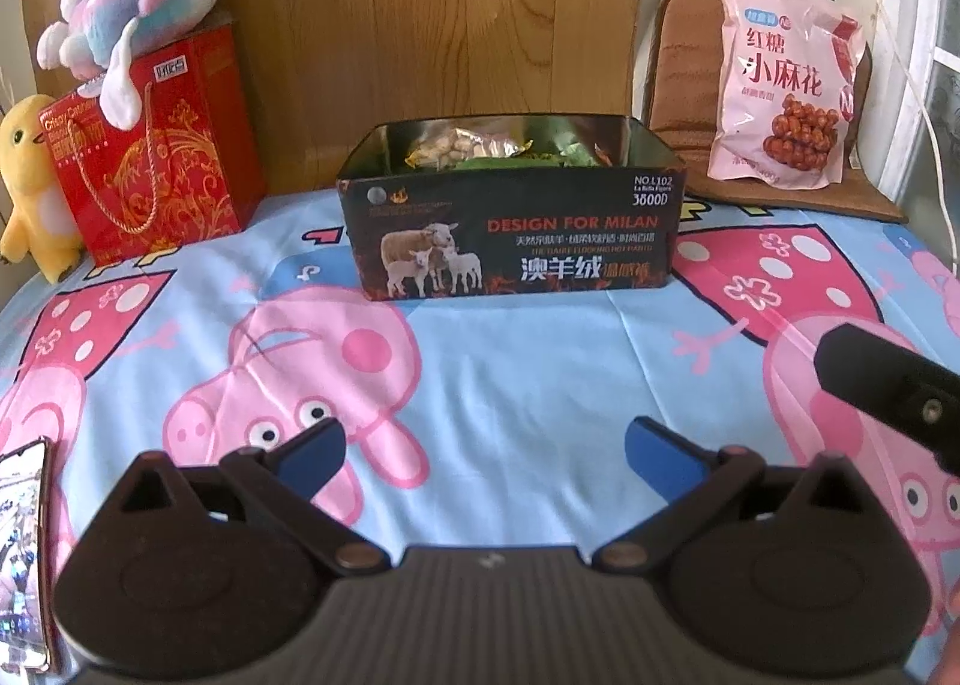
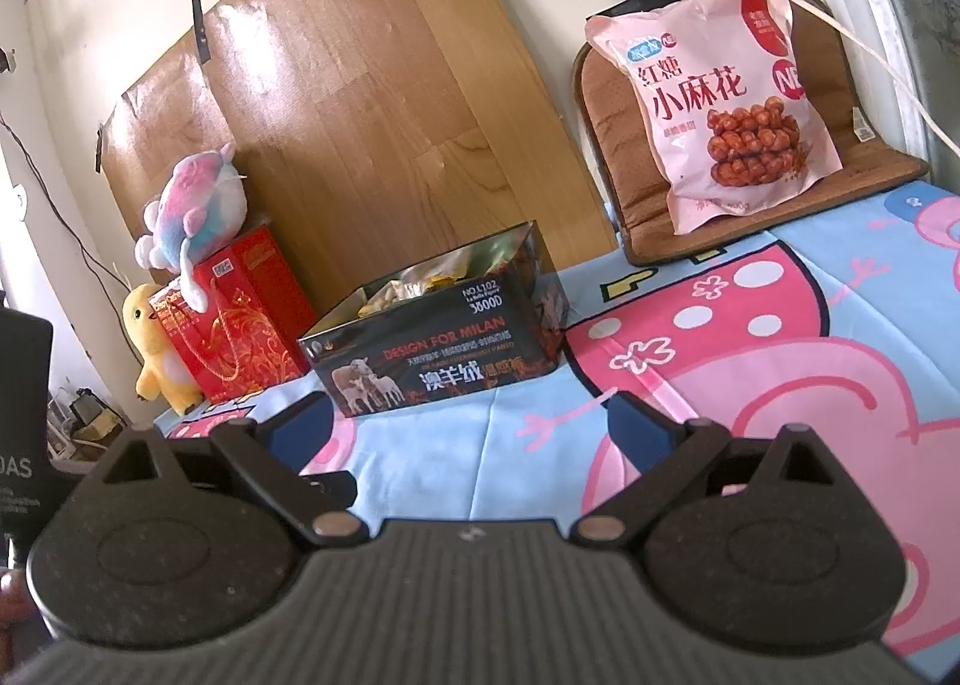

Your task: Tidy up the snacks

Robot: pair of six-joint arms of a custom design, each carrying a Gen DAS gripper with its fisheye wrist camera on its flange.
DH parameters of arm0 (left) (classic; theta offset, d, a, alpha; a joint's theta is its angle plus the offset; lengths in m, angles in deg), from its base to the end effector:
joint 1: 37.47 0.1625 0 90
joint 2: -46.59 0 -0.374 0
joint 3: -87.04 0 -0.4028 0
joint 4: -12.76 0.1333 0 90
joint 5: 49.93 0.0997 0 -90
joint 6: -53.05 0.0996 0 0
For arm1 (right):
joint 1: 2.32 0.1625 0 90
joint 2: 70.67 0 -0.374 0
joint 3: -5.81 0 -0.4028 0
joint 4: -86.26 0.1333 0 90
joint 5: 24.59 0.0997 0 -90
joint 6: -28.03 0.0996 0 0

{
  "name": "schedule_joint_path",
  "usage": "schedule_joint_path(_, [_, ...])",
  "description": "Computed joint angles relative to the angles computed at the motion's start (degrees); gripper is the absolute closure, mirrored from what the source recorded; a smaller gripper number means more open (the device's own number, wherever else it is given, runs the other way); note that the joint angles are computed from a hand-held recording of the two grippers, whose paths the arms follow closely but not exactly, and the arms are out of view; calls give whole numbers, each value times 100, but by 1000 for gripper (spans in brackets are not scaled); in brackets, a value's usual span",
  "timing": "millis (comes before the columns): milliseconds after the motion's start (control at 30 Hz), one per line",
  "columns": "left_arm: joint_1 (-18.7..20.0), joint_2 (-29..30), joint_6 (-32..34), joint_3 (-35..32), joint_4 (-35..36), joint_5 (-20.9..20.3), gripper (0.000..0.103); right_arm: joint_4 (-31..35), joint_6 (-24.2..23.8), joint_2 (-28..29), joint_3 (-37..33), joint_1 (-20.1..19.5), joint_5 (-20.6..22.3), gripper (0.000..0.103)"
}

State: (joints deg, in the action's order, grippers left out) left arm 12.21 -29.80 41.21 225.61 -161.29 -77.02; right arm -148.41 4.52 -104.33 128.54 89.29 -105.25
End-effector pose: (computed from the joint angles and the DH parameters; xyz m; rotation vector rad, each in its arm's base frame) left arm -0.0801 -0.4375 0.1648 0.2799 2.1262 -0.9423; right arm 0.1622 -0.4509 -0.0062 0.7108 -2.6480 1.4604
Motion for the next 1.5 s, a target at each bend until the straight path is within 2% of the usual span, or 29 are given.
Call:
schedule_joint_path(400, [157,-192,-351,-44,403,-304,0,46,28,14,-19,-5,-42,3])
schedule_joint_path(733, [273,-298,-1380,-208,1510,125,0,121,25,16,-39,-16,-61,3])
schedule_joint_path(833, [266,-285,-1421,-186,1454,217,0,117,23,21,-40,-15,-64,3])
schedule_joint_path(1067, [116,116,-1062,-111,644,996,0,123,30,24,-44,-13,-75,3])
schedule_joint_path(1500, [-15,345,-519,-37,-190,1372,0,117,14,22,-40,-22,-60,3])
